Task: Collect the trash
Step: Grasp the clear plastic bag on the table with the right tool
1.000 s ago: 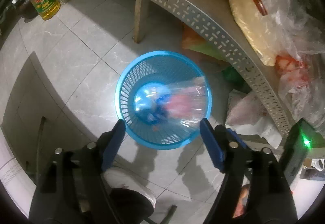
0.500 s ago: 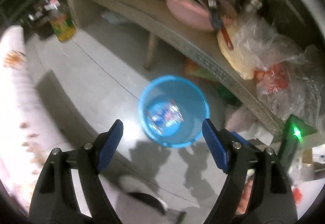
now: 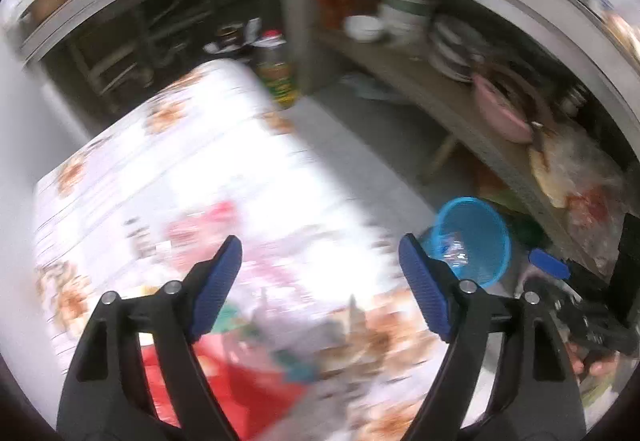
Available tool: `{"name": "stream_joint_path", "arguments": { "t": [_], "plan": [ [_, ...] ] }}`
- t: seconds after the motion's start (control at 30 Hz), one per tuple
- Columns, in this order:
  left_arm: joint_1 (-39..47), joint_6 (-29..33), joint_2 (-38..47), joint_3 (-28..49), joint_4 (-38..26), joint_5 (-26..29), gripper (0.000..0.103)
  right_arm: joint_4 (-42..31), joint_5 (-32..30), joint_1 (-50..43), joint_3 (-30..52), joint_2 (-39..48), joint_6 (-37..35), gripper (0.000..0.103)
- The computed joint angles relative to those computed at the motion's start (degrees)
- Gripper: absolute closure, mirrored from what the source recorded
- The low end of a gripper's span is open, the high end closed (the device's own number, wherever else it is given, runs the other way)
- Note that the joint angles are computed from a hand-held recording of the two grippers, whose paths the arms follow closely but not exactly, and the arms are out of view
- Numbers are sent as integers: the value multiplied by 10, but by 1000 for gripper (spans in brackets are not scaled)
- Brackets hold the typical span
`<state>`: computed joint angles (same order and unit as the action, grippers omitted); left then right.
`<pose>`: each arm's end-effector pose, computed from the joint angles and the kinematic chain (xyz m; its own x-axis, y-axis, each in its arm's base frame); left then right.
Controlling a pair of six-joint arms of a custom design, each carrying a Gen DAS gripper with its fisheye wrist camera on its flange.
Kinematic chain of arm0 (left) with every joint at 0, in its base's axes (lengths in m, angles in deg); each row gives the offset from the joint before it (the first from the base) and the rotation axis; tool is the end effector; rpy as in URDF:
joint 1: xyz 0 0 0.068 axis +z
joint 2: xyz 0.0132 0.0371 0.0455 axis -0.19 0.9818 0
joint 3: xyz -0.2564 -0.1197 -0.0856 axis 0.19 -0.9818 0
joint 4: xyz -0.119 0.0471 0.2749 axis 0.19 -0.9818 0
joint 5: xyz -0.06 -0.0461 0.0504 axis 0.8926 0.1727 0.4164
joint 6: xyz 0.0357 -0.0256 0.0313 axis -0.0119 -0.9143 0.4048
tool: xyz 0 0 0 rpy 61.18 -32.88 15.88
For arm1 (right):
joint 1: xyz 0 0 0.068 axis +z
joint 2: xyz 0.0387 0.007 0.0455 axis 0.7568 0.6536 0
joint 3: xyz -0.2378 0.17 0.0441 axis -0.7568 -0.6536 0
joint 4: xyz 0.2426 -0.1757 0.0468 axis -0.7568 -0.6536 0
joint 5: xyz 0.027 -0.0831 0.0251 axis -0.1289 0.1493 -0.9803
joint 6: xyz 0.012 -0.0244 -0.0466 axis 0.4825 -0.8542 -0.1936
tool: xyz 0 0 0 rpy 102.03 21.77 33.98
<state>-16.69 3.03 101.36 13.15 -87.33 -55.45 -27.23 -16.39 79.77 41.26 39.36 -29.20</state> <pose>0.3126 -0.0363 0.4204 -0.8137 0.2947 -0.5010 0.3494 0.9368 -0.0164 0.1757 0.1075 0.3188 -0.7619 0.3057 -0.5710 -0.0950 0.8193 0.5654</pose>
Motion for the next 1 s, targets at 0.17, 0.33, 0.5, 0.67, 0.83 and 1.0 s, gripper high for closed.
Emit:
{"name": "stream_joint_path", "arguments": {
  "t": [0.17, 0.33, 0.5, 0.67, 0.83, 1.0],
  "plan": [
    [88, 35, 96, 72, -36, -30, 21, 24, -75, 57, 124, 197, -55, 34],
    [125, 12, 192, 132, -42, -51, 22, 0, -74, 98, 224, 314, -106, 34],
    [146, -29, 262, 177, -57, -30, 36, -19, -66, 112, 288, 391, -145, 34],
    [151, -35, 291, 174, -46, -28, 45, -15, -63, 119, 315, 439, -142, 34],
    [154, -32, 312, 171, -42, -39, 59, -20, -62, 123, 340, 479, -147, 38],
    [156, -29, 313, 155, -36, -39, 69, -21, -59, 124, 349, 497, -149, 47]
  ]
}}
